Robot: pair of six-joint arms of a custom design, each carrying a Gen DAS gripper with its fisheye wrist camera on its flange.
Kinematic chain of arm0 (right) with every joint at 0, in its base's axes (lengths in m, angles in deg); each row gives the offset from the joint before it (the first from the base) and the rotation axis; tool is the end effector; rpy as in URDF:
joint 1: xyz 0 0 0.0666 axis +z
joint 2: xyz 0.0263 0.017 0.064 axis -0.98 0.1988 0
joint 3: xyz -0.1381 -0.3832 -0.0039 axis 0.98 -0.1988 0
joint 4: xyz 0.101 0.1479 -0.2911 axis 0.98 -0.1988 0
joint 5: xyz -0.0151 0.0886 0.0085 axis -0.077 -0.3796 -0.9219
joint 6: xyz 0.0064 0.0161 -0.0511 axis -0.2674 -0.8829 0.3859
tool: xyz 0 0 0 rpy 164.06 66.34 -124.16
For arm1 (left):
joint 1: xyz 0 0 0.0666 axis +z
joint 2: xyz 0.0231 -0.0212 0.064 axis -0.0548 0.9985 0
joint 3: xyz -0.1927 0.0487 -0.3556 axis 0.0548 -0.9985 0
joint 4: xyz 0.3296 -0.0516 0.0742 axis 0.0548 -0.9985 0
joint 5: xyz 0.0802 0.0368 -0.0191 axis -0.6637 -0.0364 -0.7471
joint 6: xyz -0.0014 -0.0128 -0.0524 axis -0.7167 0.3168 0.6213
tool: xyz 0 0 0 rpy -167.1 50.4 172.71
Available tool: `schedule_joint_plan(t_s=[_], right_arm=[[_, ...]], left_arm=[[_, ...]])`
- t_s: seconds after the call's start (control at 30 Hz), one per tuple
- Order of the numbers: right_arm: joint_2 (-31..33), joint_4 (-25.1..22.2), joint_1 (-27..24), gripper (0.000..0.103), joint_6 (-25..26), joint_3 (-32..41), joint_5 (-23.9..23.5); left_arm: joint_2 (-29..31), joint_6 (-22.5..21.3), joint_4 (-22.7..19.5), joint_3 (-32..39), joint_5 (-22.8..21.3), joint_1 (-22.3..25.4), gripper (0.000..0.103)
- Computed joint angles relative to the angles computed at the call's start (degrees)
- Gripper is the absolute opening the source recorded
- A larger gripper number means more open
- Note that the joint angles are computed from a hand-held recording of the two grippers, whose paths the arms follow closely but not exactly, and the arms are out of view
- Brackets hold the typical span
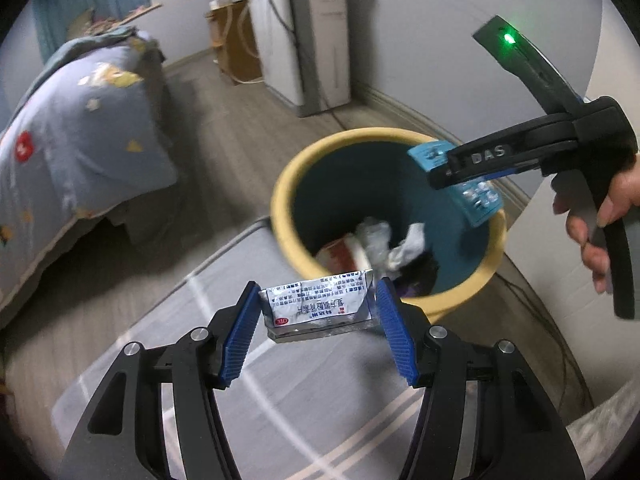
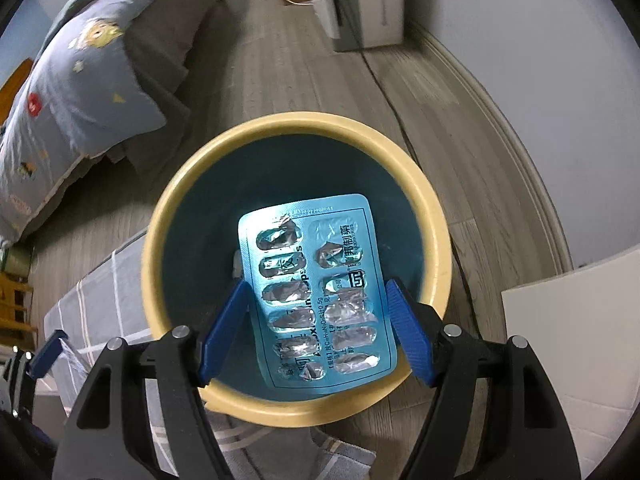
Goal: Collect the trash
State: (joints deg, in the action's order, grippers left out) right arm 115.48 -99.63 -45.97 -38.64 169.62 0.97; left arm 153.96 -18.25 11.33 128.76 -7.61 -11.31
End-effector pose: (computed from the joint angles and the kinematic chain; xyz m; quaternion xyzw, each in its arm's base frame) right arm 0.4781 0.3005 0.3576 0.1378 0.9711 0.0823 0.1767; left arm 0.4189 -0.0689 0.3719 0.3062 0.8987 -0.0647 0.3074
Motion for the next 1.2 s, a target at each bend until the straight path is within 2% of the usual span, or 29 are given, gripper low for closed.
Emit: schedule_joint_plan(t_s=[0.1, 0.2, 0.33, 0.43, 0.53, 0.57, 0.6, 0.63, 0.67, 0.83, 0.9, 0.97, 1.03, 1.07, 1.2], right_arm=[[-0.25, 1.51, -0.46, 0.070, -0.07, -1.23, -0.74], [-0.23, 2.44, -0.69, 0.070, -1.09, -1.60, -0.32], [-0.46, 4.54, -1.11, 0.071, -3.39, -2.93, -1.96], [0.30, 4.46, -0.99, 0.071, -2.18, -2.12, -1.16], [0.51, 4.95, -0.93, 0.072, -1.98, -2.05, -1.67], [0.54, 5.24, -0.94, 0.073, -2.05, -2.14, -1.98], [0.77, 4.81, -0.90, 0.081, -1.97, -1.80, -1.83], [0.98, 4.37, -0.81, 0.084, -1.60, -1.42, -1.48], [1.20, 4.03, -0.82, 0.084, -1.19, -1.07, -1.06], [0.08, 2.40, -0.83, 0.084, -1.48, -1.06, -0.55], [-1.78, 2.09, -0.46, 0.084, -2.21, -1.13, -0.18], [-3.48, -0.30, 0.31, 0.084, -2.44, 0.02, 0.27], [-4.90, -4.03, 1.24, 0.095, -2.87, 2.24, 1.41], [-6.33, -5.35, 2.12, 0.097, -3.73, 2.83, 3.56], [-9.95, -8.27, 5.25, 0.097, -3.55, 3.76, 7.52]], left_arm=[[1.84, 0.01, 1.09, 0.80, -0.96, -2.56, 0.061], [3.75, 1.84, 3.12, 1.13, -2.40, -5.12, 0.061], [6.08, 4.09, 4.49, 0.82, -3.68, -6.97, 0.061], [6.98, 4.78, 5.71, 0.53, -4.27, -7.10, 0.062], [6.95, 5.04, 6.69, 0.15, -3.10, -6.65, 0.077], [6.73, 4.89, 7.09, -0.08, -2.97, -6.44, 0.080], [6.58, 4.70, 7.36, -0.22, -2.98, -6.28, 0.080], [6.47, 4.71, 7.36, -0.25, -3.02, -6.01, 0.081], [6.41, 4.99, 7.30, -0.20, -2.94, -5.83, 0.082], [3.45, 6.36, 5.33, -0.43, -0.88, -3.26, 0.083], [1.36, 7.50, 4.71, -0.58, 0.00, -2.05, 0.092], [-1.50, 9.09, 3.65, -0.38, 0.64, -0.44, 0.095], [-3.62, 10.46, 1.68, 0.67, 2.35, 1.13, 0.096], [-4.61, 11.08, 0.21, 1.58, 3.00, 1.86, 0.097], [-6.79, 11.89, -5.74, 5.14, 3.11, 3.19, 0.098]])
